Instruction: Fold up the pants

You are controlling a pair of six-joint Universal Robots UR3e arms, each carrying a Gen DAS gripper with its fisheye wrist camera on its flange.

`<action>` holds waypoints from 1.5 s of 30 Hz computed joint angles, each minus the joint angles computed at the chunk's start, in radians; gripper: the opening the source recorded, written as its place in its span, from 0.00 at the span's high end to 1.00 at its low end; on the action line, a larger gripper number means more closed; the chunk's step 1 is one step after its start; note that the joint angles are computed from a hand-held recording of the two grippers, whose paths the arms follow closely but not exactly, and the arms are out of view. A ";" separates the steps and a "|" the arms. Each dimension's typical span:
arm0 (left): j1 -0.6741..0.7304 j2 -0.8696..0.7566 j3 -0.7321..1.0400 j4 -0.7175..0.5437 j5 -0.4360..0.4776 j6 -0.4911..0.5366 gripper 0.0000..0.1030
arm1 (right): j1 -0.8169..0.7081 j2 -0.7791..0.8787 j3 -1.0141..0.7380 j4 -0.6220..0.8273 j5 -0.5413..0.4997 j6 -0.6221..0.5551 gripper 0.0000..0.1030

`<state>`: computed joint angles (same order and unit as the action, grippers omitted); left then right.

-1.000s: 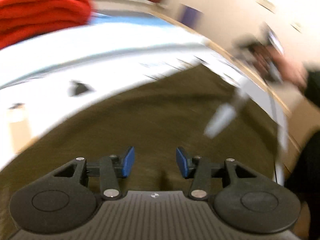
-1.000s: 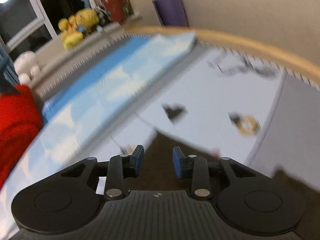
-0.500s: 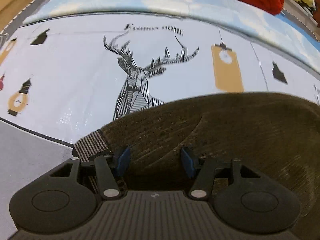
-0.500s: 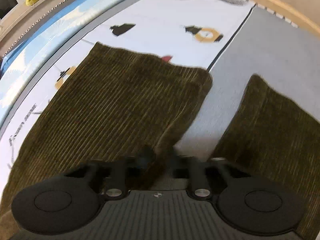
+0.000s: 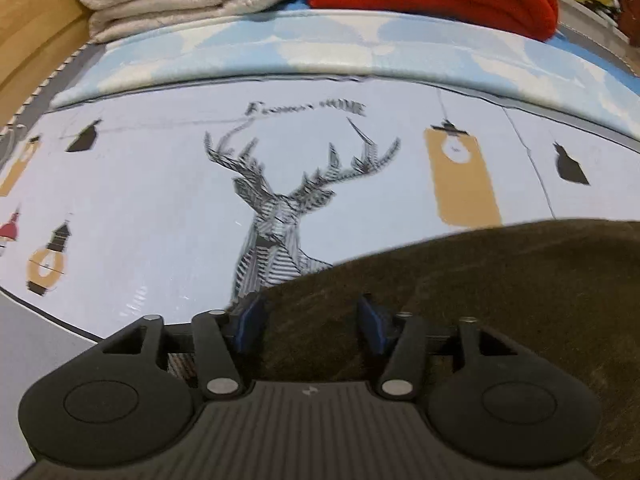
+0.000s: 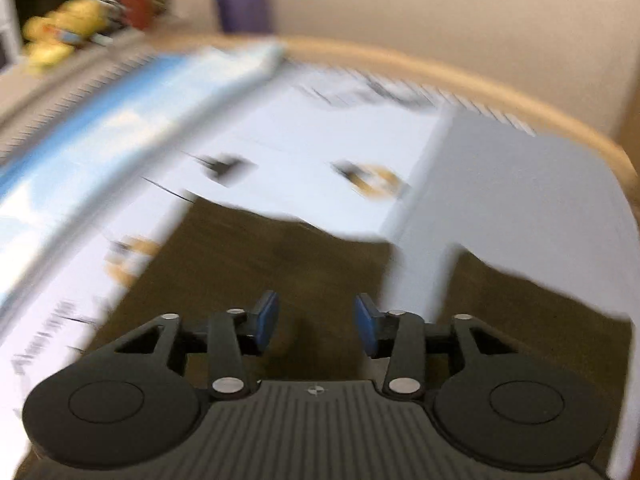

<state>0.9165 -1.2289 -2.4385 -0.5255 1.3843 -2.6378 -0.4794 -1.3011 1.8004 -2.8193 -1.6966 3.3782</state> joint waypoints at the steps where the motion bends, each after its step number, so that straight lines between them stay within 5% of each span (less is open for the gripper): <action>1: -0.003 0.003 -0.004 0.014 0.019 -0.012 0.33 | 0.023 0.039 -0.035 -0.022 0.022 -0.014 0.35; 6: 0.025 0.003 0.045 -0.065 0.027 -0.045 0.19 | 0.113 0.265 -0.350 0.150 0.181 -0.041 0.28; 12: 0.054 0.008 0.100 -0.188 0.060 0.010 0.11 | 0.223 0.532 -0.821 0.561 0.069 0.057 0.27; 15: 0.075 -0.006 0.102 -0.198 0.082 0.027 0.11 | 0.267 0.612 -0.924 0.599 -0.031 0.063 0.27; 17: 0.096 -0.012 0.090 -0.195 0.078 0.047 0.11 | 0.285 0.629 -0.907 0.516 -0.069 0.027 0.56; 18: 0.109 -0.009 0.082 -0.193 0.067 0.056 0.12 | 0.291 0.639 -0.911 0.484 -0.082 0.006 0.87; 20: 0.139 0.007 0.064 -0.189 0.031 0.080 0.13 | 0.298 0.669 -0.963 0.487 -0.108 0.006 0.94; 24: 0.197 0.056 0.020 -0.163 -0.052 0.111 0.20 | 0.205 0.649 -0.888 0.323 0.121 0.008 0.92; 28: 0.242 0.064 0.036 -0.186 -0.127 0.104 0.30 | 0.134 0.558 -0.773 0.331 0.235 -0.103 0.73; 36: 0.260 0.172 0.095 -0.314 -0.194 0.104 0.30 | -0.104 0.036 -0.101 0.132 0.480 -0.355 0.60; 42: 0.345 0.403 0.138 -0.611 -0.298 0.218 0.30 | -0.437 -0.352 0.143 0.409 0.705 -0.625 0.58; 45: 0.476 0.564 0.228 -0.986 -0.393 0.361 0.34 | -0.619 -0.497 0.188 0.574 0.775 -0.780 0.56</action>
